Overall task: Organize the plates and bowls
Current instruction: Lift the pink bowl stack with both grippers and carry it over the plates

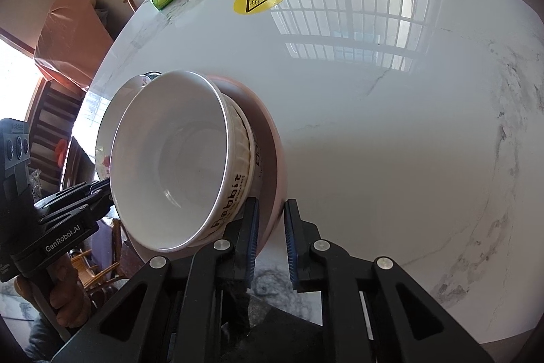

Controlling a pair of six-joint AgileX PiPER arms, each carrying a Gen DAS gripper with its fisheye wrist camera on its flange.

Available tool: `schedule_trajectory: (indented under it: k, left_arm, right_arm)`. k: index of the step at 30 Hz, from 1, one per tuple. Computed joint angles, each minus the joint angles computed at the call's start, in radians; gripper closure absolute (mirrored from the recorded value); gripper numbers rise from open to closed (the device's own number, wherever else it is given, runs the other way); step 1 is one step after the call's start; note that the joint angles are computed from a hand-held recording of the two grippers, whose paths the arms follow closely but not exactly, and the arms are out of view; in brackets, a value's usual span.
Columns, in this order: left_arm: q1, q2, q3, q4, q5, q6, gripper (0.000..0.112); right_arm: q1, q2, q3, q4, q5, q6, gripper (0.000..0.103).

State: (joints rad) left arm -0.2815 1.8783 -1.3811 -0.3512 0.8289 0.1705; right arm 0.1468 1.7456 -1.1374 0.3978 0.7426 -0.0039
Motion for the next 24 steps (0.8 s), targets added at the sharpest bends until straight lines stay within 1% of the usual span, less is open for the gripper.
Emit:
schedule_trajectory:
  k: [2, 4, 8, 17, 24]
  left_arm:
    - [0.000, 0.003, -0.009, 0.005, 0.014, -0.015, 0.101]
    - [-0.014, 0.006, -0.019, 0.028, 0.018, -0.031, 0.101]
    - [-0.042, -0.002, -0.011, 0.079, 0.002, -0.057, 0.101]
    - [-0.063, -0.002, -0.017, 0.096, -0.007, -0.073, 0.101]
    - [-0.059, -0.014, -0.045, 0.103, 0.029, -0.086, 0.101]
  right_arm:
    - [0.011, 0.001, -0.006, -0.023, 0.004, 0.019, 0.089]
    - [0.005, 0.004, -0.011, -0.011, 0.009, 0.006, 0.089]
    - [-0.027, 0.007, -0.004, 0.054, 0.019, -0.066, 0.089]
    - [-0.020, -0.005, 0.001, 0.043, -0.002, -0.077, 0.088]
    - [-0.033, -0.013, -0.003, 0.071, 0.004, -0.095, 0.088]
